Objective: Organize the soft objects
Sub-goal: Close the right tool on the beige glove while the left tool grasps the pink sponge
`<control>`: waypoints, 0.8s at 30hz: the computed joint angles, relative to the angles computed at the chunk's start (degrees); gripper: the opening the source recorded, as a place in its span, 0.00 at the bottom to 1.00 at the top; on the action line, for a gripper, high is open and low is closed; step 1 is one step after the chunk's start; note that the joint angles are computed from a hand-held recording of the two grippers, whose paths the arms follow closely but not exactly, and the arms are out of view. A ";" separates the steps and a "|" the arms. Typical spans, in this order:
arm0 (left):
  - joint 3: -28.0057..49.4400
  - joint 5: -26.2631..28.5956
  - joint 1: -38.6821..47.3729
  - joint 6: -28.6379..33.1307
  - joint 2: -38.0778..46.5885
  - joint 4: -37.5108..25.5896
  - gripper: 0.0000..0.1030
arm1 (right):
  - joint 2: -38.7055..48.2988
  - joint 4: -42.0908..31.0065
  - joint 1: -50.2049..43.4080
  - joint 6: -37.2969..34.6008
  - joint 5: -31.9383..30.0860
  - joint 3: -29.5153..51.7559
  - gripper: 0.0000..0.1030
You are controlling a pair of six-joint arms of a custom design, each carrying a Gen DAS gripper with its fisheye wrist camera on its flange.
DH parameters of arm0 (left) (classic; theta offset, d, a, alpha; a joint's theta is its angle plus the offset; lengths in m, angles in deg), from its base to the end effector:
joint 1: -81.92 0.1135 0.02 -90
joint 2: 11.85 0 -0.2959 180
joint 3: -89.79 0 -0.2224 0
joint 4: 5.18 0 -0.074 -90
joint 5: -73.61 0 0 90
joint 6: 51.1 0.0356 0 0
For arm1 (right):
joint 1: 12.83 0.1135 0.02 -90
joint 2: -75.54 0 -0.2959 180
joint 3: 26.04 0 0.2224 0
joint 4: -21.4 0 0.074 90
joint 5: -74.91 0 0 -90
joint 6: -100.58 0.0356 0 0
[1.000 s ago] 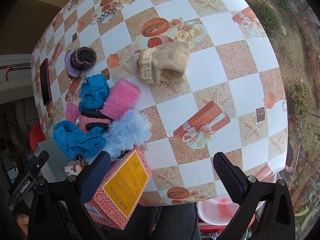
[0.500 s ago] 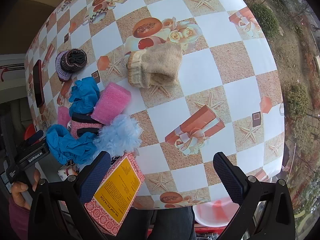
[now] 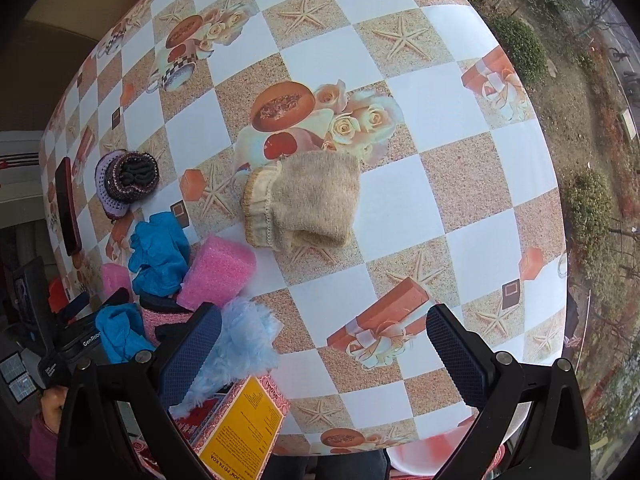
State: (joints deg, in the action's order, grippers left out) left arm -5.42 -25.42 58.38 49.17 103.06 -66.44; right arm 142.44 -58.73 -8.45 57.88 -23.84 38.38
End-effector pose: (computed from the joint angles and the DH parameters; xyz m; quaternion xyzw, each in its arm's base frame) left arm 0.3088 -0.1284 0.1611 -0.2908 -0.9535 -0.0796 0.0028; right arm 0.1393 0.0161 0.2678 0.3595 0.9278 0.0965 0.0247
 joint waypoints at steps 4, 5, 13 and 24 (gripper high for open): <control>-0.71 1.25 0.17 0.20 -0.48 0.15 1.00 | 4.80 5.48 -3.37 -2.85 0.75 -0.70 1.00; 0.08 1.37 0.32 0.13 -0.02 -0.50 1.00 | 6.18 7.01 -4.00 -3.46 0.57 -1.13 1.00; -4.89 2.60 -1.47 -4.11 1.81 4.23 1.00 | 14.47 15.10 -3.58 -5.11 2.06 -3.62 1.00; -4.61 7.51 4.20 -2.06 5.24 5.68 1.00 | 19.31 17.65 2.38 -1.75 4.45 -4.95 1.00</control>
State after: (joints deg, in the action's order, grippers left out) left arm -10.03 -17.91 62.58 47.10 108.30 -60.75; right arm 161.75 -41.08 -6.07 56.13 -19.39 33.43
